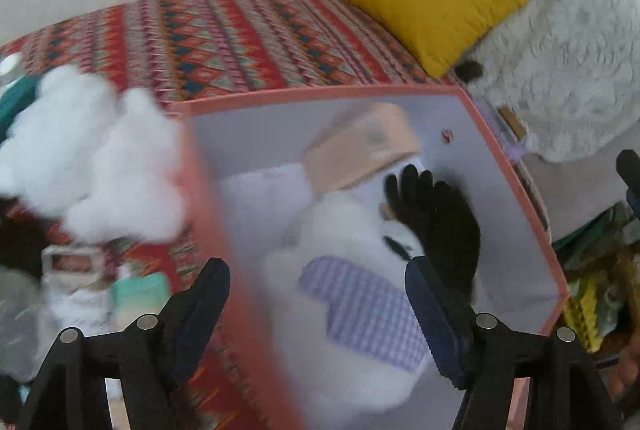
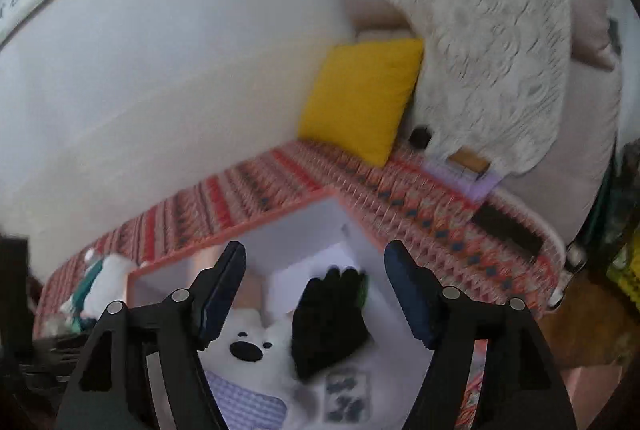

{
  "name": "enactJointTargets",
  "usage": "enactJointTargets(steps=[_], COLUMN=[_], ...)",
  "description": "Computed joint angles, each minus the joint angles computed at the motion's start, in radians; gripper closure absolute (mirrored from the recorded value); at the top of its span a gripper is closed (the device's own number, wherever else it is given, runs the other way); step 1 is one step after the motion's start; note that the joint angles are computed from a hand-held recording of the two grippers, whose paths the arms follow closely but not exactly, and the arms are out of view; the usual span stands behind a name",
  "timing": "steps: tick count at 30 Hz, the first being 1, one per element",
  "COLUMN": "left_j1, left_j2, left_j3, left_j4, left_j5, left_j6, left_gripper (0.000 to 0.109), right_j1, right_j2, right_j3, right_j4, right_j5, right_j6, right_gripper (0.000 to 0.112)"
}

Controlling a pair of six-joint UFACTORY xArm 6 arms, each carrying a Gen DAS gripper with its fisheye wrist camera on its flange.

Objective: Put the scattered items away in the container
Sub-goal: 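Carry the pink box and black glove into the pink box and release, then grasp the second black glove with the left tool while the right tool grasps the clear flower case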

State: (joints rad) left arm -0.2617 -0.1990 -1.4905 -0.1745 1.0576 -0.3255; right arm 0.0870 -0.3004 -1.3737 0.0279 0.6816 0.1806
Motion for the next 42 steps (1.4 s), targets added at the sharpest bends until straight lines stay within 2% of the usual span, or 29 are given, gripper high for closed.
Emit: enactJointTargets(steps=[2, 3, 5, 7, 9, 11, 14, 18, 20, 23, 28, 31, 34, 36, 37, 38, 39, 42], left_j1=[0.044, 0.069, 0.128, 0.189, 0.258, 0.32, 0.385, 0.414, 0.439, 0.514, 0.641, 0.614, 0.575, 0.567, 0.559, 0.549, 0.54, 0.511], left_j2=[-0.134, -0.198, -0.332, -0.439, -0.546, -0.629, -0.728, -0.743, -0.724, -0.689, -0.609, -0.548, -0.498, -0.447, -0.427, -0.407, -0.388, -0.323], left_j3=[0.131, 0.195, 0.32, 0.416, 0.512, 0.603, 0.748, 0.849, 0.862, 0.863, 0.817, 0.787, 0.762, 0.729, 0.718, 0.708, 0.699, 0.674], left_j4=[0.0, 0.006, 0.076, 0.163, 0.216, 0.221, 0.193, 0.172, 0.144, 0.083, -0.056, -0.027, 0.018, -0.015, -0.029, -0.042, -0.047, -0.029], left_j5=[-0.038, -0.057, -0.073, -0.063, -0.046, -0.026, -0.009, -0.053, -0.068, -0.091, -0.052, -0.065, -0.099, -0.115, -0.131, -0.15, -0.163, -0.199], left_j6=[0.019, 0.026, -0.001, -0.027, -0.025, 0.024, 0.105, 0.187, 0.227, 0.278, 0.418, 0.484, 0.503, 0.528, 0.539, 0.55, 0.552, 0.53], left_gripper=[0.03, 0.024, 0.019, 0.018, 0.018, 0.018, 0.018, 0.018, 0.018, 0.018, 0.018, 0.018, 0.018, 0.018, 0.018, 0.018, 0.018, 0.018], right_j1=[0.012, 0.024, 0.07, 0.125, 0.199, 0.296, 0.434, 0.591, 0.652, 0.694, 0.733, 0.758, 0.766, 0.761, 0.756, 0.747, 0.734, 0.697], right_j2=[-0.034, -0.046, -0.078, -0.103, -0.103, -0.095, -0.05, 0.044, 0.115, 0.235, 0.42, 0.511, 0.533, 0.525, 0.515, 0.488, 0.459, 0.395], right_j3=[0.021, 0.027, 0.043, 0.061, 0.048, 0.038, 0.023, 0.023, 0.014, -0.045, -0.176, -0.229, -0.221, -0.203, -0.195, -0.178, -0.162, -0.134], right_j4=[-0.057, -0.072, -0.034, 0.064, 0.221, 0.381, 0.462, 0.399, 0.301, 0.155, 0.055, -0.035, -0.162, -0.195, -0.18, -0.145, -0.124, -0.071], right_j5=[-0.032, -0.042, -0.069, -0.089, -0.079, -0.032, 0.044, 0.075, 0.088, 0.12, 0.151, 0.168, 0.114, 0.078, 0.061, 0.038, 0.023, -0.006], right_j6=[0.041, 0.048, 0.004, -0.08, -0.221, -0.385, -0.455, -0.421, -0.362, -0.272, -0.225, -0.192, -0.173, -0.167, -0.182, -0.207, -0.22, -0.249], right_gripper=[0.031, 0.03, 0.028, 0.024, 0.021, 0.021, 0.021, 0.021, 0.021, 0.021, 0.018, 0.009, 0.011, 0.038, 0.047, 0.063, 0.073, 0.088])
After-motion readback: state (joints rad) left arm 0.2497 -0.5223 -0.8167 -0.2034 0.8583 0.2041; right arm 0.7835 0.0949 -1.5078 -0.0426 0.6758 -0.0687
